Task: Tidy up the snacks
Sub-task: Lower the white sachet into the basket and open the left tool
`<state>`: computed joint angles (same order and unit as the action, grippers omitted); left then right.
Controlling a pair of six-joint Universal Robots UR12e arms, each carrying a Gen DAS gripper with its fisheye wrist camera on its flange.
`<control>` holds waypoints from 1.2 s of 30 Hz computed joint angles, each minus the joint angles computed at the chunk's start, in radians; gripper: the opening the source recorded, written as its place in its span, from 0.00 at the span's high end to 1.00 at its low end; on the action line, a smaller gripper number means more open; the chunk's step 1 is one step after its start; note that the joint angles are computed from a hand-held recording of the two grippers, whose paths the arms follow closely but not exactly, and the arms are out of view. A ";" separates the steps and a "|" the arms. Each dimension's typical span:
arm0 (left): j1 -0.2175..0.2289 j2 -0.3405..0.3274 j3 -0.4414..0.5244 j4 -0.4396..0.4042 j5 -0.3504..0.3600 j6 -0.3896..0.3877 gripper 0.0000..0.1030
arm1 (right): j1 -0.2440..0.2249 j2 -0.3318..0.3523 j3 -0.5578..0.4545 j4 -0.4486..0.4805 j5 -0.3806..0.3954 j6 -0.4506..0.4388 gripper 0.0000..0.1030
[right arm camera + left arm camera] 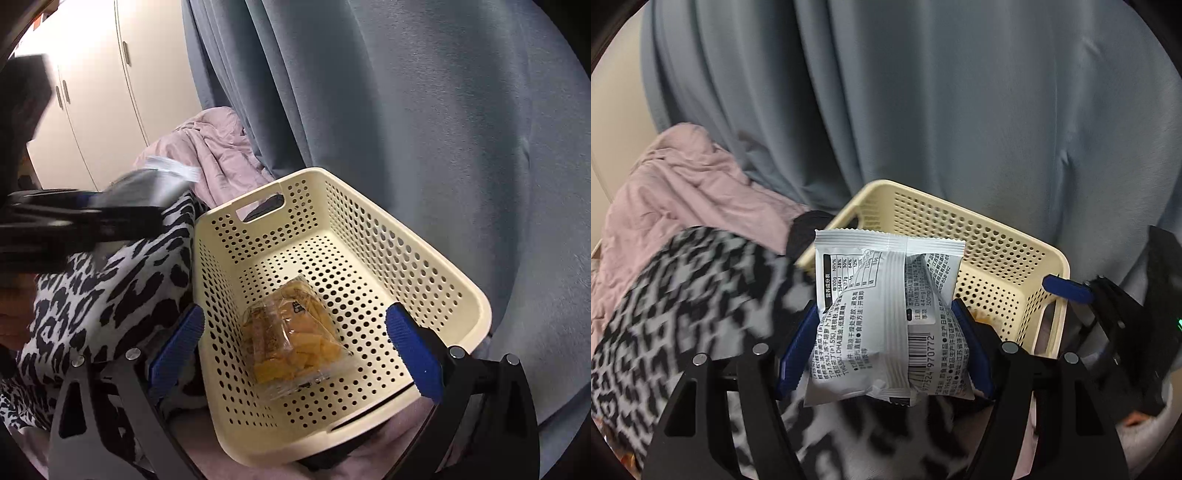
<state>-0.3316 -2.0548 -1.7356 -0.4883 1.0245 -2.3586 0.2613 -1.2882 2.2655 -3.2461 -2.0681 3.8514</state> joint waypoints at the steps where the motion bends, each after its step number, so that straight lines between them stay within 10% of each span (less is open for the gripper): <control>1: -0.010 -0.007 0.007 -0.010 0.007 0.002 0.32 | 0.003 -0.001 -0.001 0.009 -0.008 0.002 0.03; 8: -0.046 -0.049 0.043 -0.040 0.035 -0.015 0.31 | 0.014 -0.009 -0.004 0.064 -0.047 0.013 0.03; 11: -0.052 -0.057 0.043 -0.011 0.040 -0.033 0.07 | 0.016 -0.010 -0.004 0.070 -0.054 0.020 0.03; 36: 0.050 0.013 -0.016 0.050 -0.099 -0.136 0.05 | 0.050 -0.002 -0.051 0.084 -0.104 -0.014 0.03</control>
<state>-0.2816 -2.0416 -1.7518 -0.4380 0.9259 -2.4945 0.3114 -1.2901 2.2142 -3.1617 -2.1722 3.8375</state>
